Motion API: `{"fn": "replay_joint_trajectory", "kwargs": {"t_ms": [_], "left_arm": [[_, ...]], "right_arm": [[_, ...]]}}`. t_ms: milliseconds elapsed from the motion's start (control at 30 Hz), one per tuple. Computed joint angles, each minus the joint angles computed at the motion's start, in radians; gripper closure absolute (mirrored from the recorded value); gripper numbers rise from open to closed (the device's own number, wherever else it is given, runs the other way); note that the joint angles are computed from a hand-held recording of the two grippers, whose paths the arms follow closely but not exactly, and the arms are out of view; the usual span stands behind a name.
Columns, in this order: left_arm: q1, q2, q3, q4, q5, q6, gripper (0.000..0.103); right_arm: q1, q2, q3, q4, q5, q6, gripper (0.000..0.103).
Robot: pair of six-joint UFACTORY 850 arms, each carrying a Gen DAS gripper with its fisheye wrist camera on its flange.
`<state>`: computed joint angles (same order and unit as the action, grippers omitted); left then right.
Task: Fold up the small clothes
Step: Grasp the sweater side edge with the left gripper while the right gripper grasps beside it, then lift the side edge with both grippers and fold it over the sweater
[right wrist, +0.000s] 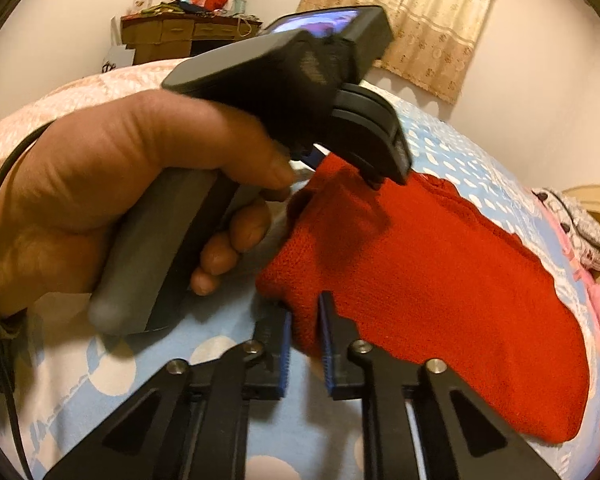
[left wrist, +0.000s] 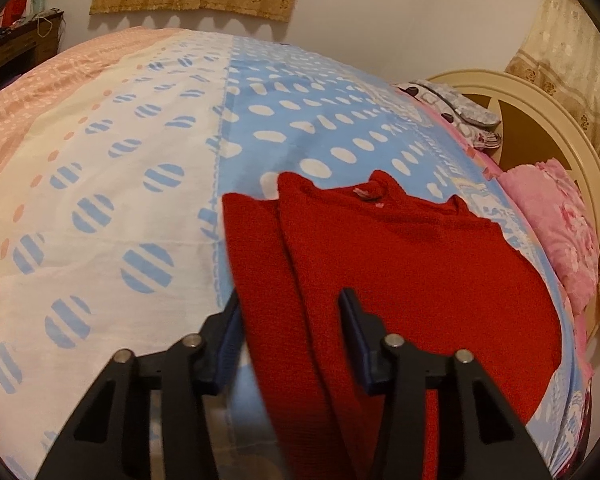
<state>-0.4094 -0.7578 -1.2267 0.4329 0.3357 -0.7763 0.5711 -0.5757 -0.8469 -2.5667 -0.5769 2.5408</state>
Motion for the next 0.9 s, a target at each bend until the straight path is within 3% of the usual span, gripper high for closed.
{"fn": "replay_joint_trajectory", "kwargs": {"t_ms": [67, 167, 367, 900], "left_arm": [[0.013, -0.005, 0.0, 0.137, 0.043, -0.123, 0.073], [0.028, -0.012, -0.008, 0.245, 0.065, -0.248, 0.075], [0.036, -0.005, -0.007, 0.337, 0.08, -0.376, 0.082], [-0.006, 0.059, -0.011, 0.252, 0.057, -0.395, 0.085]], "right_arm": [[-0.009, 0.004, -0.001, -0.022, 0.013, 0.024, 0.094], [-0.016, 0.01, -0.001, -0.041, 0.024, 0.043, 0.095], [-0.038, 0.036, 0.017, -0.127, 0.037, 0.137, 0.096], [-0.13, 0.136, 0.11, -0.319, -0.02, 0.333, 0.096]]}}
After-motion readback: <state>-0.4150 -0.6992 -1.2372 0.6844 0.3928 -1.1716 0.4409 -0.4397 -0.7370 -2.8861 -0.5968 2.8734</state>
